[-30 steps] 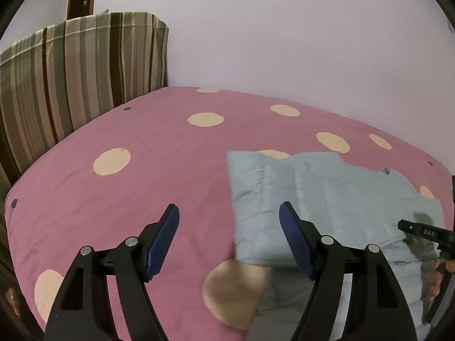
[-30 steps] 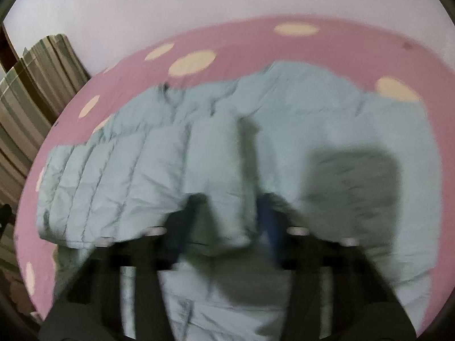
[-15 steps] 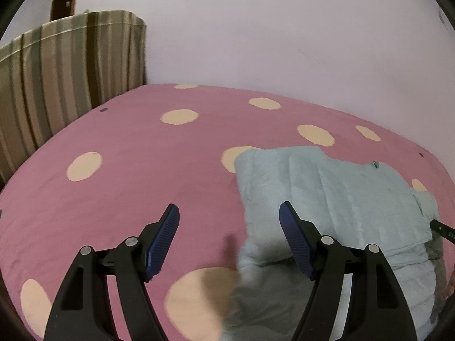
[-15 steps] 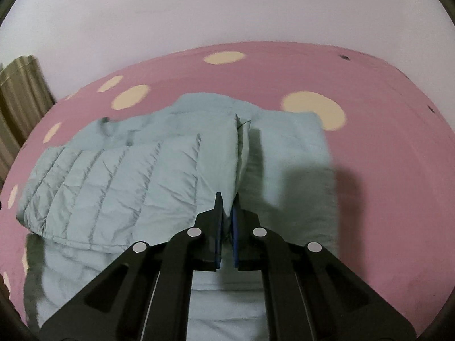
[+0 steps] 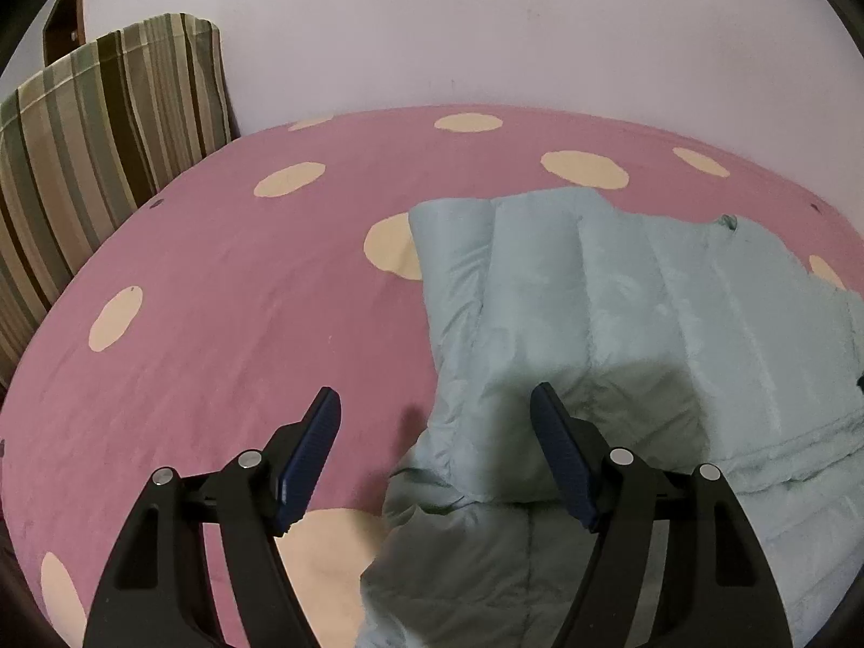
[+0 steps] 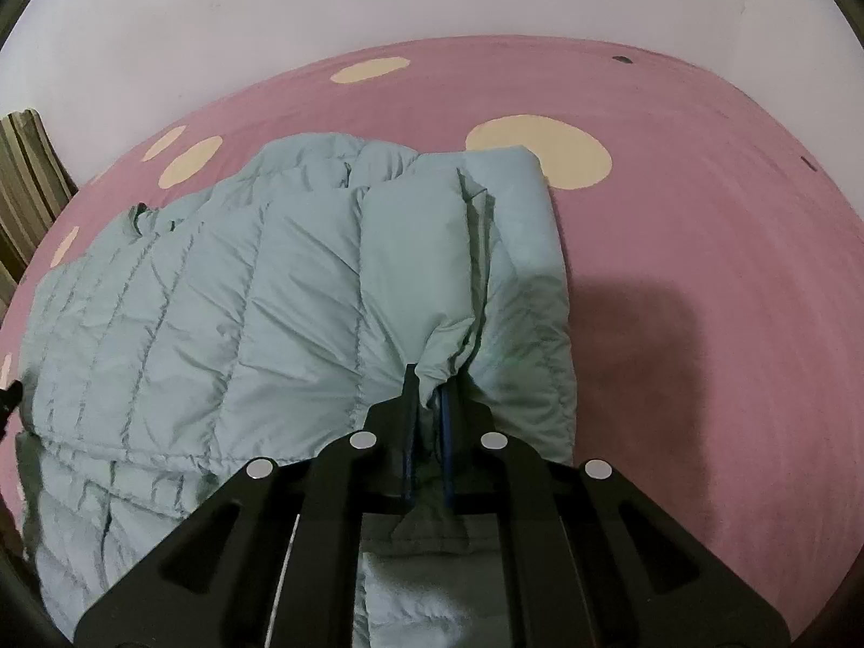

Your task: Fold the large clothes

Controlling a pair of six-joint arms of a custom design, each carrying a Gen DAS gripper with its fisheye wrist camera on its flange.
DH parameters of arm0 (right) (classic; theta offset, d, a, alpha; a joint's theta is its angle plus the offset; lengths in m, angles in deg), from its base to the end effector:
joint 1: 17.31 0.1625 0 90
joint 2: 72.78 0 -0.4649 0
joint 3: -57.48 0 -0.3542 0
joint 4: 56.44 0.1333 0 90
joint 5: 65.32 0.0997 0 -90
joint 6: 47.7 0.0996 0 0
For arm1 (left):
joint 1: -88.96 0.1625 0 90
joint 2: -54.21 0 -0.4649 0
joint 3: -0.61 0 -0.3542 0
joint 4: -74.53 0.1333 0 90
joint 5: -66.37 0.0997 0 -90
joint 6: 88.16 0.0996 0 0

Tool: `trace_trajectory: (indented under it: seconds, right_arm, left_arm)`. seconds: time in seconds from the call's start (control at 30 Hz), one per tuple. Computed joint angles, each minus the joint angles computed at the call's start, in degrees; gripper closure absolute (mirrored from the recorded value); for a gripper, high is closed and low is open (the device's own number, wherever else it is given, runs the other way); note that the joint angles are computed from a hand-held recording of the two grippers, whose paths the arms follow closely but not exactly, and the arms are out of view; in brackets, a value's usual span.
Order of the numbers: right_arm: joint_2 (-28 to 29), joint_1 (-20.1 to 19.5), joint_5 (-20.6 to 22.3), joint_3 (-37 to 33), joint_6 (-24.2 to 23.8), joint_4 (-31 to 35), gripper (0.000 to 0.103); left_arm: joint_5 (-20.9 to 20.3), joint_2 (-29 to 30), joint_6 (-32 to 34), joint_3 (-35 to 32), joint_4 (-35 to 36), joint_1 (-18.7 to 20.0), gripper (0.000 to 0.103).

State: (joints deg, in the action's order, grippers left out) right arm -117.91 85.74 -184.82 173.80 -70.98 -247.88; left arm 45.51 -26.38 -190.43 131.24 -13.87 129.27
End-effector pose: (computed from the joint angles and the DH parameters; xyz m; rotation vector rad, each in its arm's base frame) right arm 0.2112 -0.5382 0.1320 0.6151 -2.4496 0.6191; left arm -0.1110 -0.3910 0.2495 -0.2613 1.8953 -1.0007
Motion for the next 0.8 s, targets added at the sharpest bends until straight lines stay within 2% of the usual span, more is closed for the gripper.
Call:
trace_trajectory:
  seconds: [0.1,0.17,0.27,0.37,0.47,0.63,0.7,0.73,0.8]
  right_arm:
    - [-1.0,1.3,-0.4,0.5,0.1,-1.9,0.076]
    - [-1.7,2.3,0.8,0.7,-0.1,-3.4,0.075]
    - [-1.4,3.8,3.1,-1.6,0.0,-0.9,0.074]
    - [1.2,4.2,5.0,-5.8,0.6,3.5,0.074]
    - [4.7,3.9,3.4,-10.3,1.4,8.0,0.074]
    - [7.8,2.4,0.2,-12.5,1.3,10.9,0.074]
    - [8.2,2.1,0.4,-12.3,0.0,9.7,0.074]
    - [8.1,2.2,0.4,-12.2,-0.1,9.6,0.074]
    - [7.4,2.4,0.9,-11.7,0.1,9.5,0.074]
  left_arm:
    - [0.9,-1.7,-2.9,-0.2,2.4,-1.5,0.031]
    - [2.4,-2.4,-4.0,-1.3,4.2,-1.8,0.031]
    - [4.4,-1.2,-0.9,-3.7,3.8,0.1,0.031]
    - [7.0,0.5,7.1,-4.6,-3.7,3.2,0.031]
    - [6.5,2.4,12.3,-5.8,-8.2,6.7,0.031]
    - [3.1,5.1,18.3,-6.2,-13.5,11.2,0.031]
    - [2.0,5.9,23.7,-4.6,-20.8,12.5,0.031]
    - [2.1,5.8,24.0,-3.9,-22.0,12.4,0.031]
    - [2.4,4.9,20.0,-4.5,-17.3,11.3,0.032]
